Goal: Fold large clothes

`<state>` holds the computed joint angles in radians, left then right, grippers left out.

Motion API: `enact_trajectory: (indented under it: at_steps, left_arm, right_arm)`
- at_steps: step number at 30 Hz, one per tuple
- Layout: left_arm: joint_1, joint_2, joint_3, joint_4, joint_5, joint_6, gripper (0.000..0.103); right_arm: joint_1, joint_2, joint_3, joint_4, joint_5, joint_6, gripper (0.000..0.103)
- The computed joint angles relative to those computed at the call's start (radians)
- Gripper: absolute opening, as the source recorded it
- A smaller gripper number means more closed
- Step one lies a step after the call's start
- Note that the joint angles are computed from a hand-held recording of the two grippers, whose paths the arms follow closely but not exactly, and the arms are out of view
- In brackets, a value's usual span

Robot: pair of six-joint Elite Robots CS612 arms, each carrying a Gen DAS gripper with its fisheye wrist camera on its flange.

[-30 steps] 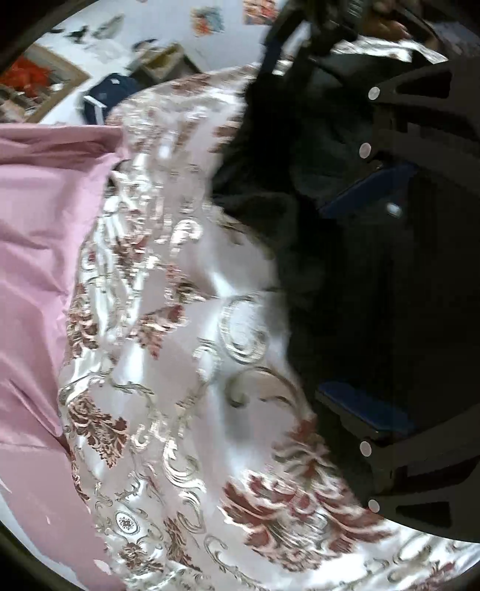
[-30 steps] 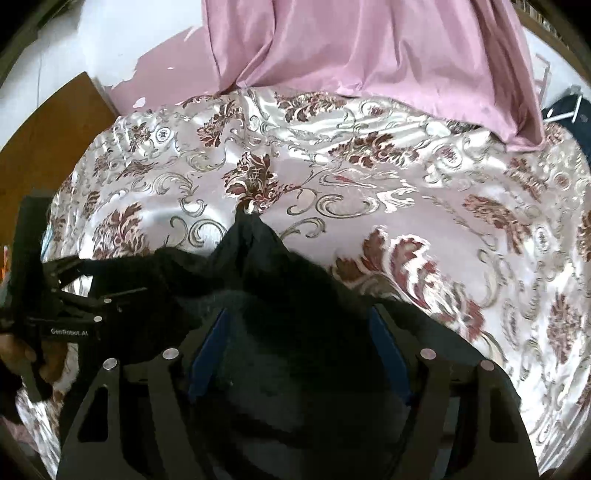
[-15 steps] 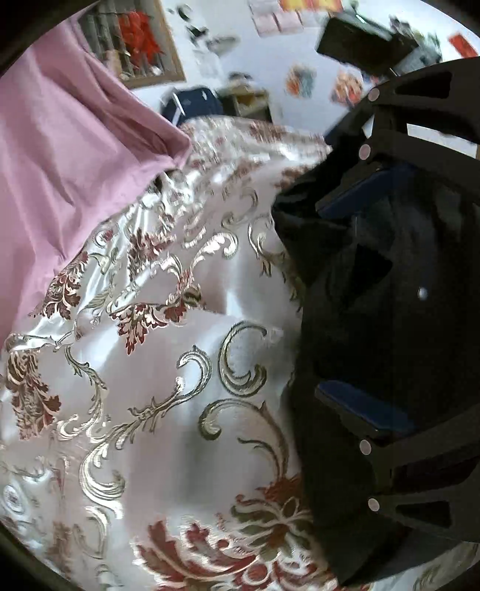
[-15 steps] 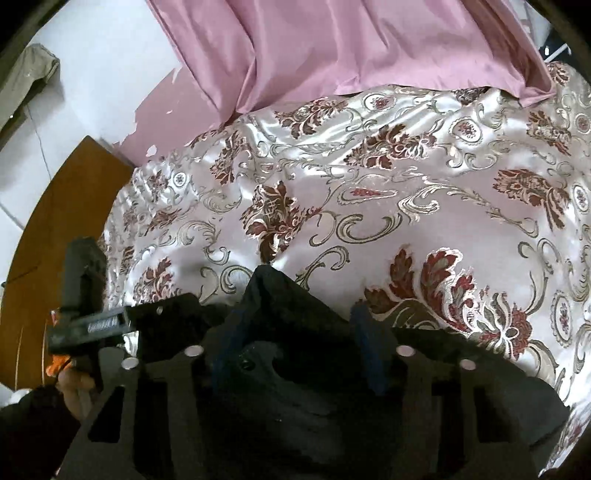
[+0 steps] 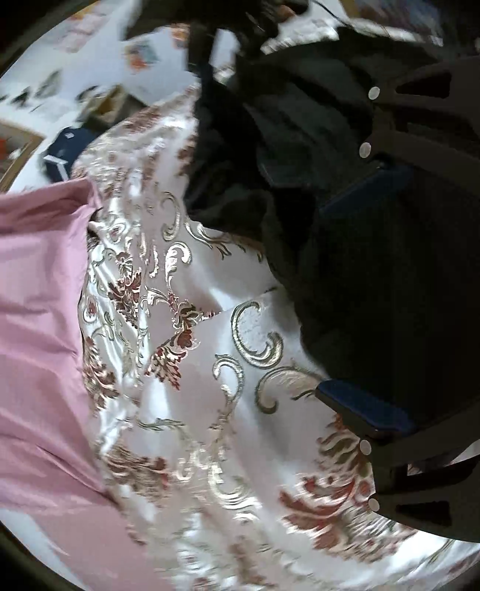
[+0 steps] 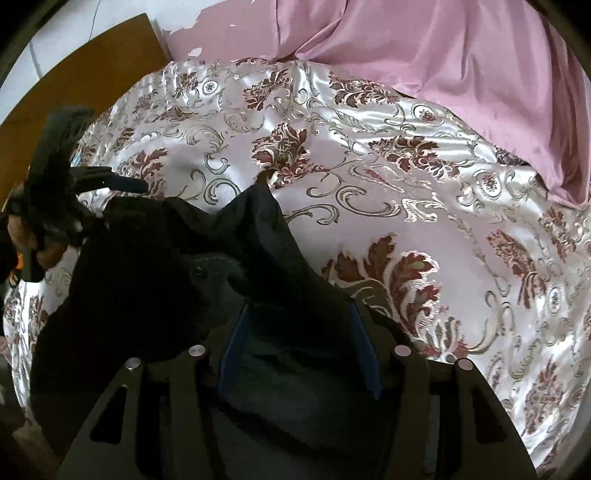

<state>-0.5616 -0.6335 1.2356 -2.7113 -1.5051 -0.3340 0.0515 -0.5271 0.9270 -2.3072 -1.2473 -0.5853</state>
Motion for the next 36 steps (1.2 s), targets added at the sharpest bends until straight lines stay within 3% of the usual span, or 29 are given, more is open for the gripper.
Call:
enact_trajectory:
  at_steps: [5, 6, 7, 9, 11, 17, 23, 27, 36]
  left_arm:
    - [-0.02, 0.029, -0.05, 0.04, 0.075, 0.127, 0.085]
    - [-0.019, 0.034, -0.059, 0.04, 0.071, 0.129, 0.073]
    - [-0.017, 0.038, -0.066, 0.041, 0.055, 0.125, 0.054]
    - [-0.004, 0.047, -0.082, 0.04, -0.03, 0.099, 0.027]
    - [-0.003, 0.044, -0.072, 0.013, -0.034, 0.093, 0.013]
    - [-0.012, -0.003, 0.031, -0.1, -0.003, 0.111, 0.009]
    - [-0.02, -0.068, 0.168, -0.206, -0.03, 0.105, 0.009]
    - [-0.028, -0.082, 0.215, -0.208, -0.055, 0.097, 0.008]
    - [-0.046, -0.057, 0.233, -0.213, -0.058, 0.083, 0.008]
  right_arm:
    - [0.001, -0.002, 0.016, -0.028, 0.001, -0.026, 0.044]
    - [0.001, -0.001, 0.018, -0.033, 0.001, -0.027, 0.043]
    - [0.001, -0.001, 0.02, -0.041, 0.003, -0.027, 0.036]
    - [0.0, 0.002, 0.019, -0.053, 0.008, -0.027, 0.026]
    - [-0.001, -0.002, 0.031, -0.077, 0.017, -0.03, 0.017]
    - [-0.013, -0.045, 0.12, -0.165, 0.062, -0.057, 0.01]
    - [-0.013, -0.145, 0.298, -0.281, 0.031, -0.269, 0.009]
    - [-0.008, -0.186, 0.372, -0.304, -0.004, -0.359, 0.009]
    - [-0.026, -0.176, 0.419, -0.303, -0.021, -0.274, 0.009]
